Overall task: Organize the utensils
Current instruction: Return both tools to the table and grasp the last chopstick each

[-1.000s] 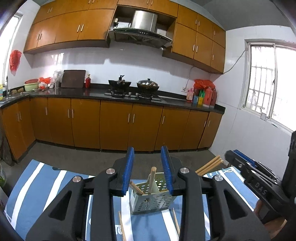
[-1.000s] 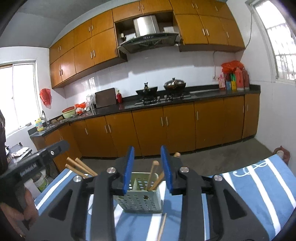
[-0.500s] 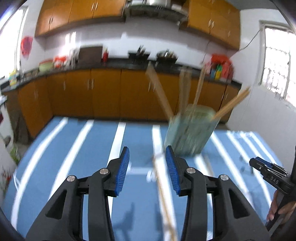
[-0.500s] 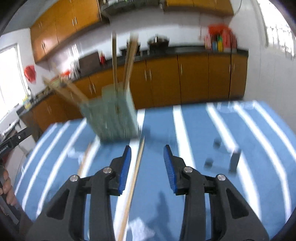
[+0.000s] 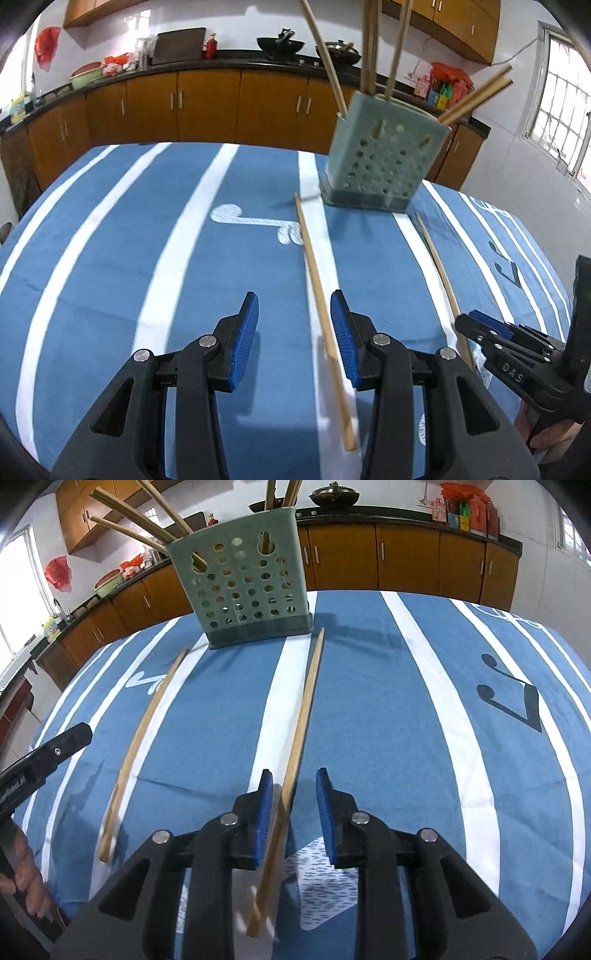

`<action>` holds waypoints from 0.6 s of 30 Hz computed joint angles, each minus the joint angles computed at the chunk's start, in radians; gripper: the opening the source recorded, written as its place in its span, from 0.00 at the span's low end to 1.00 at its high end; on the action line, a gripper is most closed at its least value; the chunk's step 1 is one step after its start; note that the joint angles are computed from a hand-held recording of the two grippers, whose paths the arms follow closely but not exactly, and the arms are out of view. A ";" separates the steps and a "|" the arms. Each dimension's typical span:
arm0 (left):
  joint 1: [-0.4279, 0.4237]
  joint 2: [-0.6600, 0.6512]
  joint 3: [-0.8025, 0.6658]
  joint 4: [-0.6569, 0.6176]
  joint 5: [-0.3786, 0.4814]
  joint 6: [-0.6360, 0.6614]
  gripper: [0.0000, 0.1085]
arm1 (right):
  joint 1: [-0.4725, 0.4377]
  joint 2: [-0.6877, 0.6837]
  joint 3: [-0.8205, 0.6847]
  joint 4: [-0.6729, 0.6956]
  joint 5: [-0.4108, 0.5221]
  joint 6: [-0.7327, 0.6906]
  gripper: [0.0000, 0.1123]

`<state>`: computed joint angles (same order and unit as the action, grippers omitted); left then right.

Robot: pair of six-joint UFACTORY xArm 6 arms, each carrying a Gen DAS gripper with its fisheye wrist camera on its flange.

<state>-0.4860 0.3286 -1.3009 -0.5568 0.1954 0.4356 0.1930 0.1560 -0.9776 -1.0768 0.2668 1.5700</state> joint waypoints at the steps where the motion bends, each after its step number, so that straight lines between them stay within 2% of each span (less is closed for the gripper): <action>1: -0.004 -0.003 0.007 -0.001 -0.002 0.003 0.38 | 0.003 0.002 -0.004 -0.010 0.010 0.006 0.21; 6: -0.009 0.003 0.011 0.033 0.003 -0.028 0.38 | 0.024 0.003 -0.022 -0.024 0.092 -0.002 0.07; 11: -0.008 0.009 0.011 0.086 0.013 -0.073 0.38 | -0.006 -0.007 -0.012 0.018 0.095 0.007 0.07; 18: -0.015 0.025 -0.003 0.131 0.041 -0.101 0.38 | -0.071 -0.067 0.047 0.045 0.154 0.077 0.07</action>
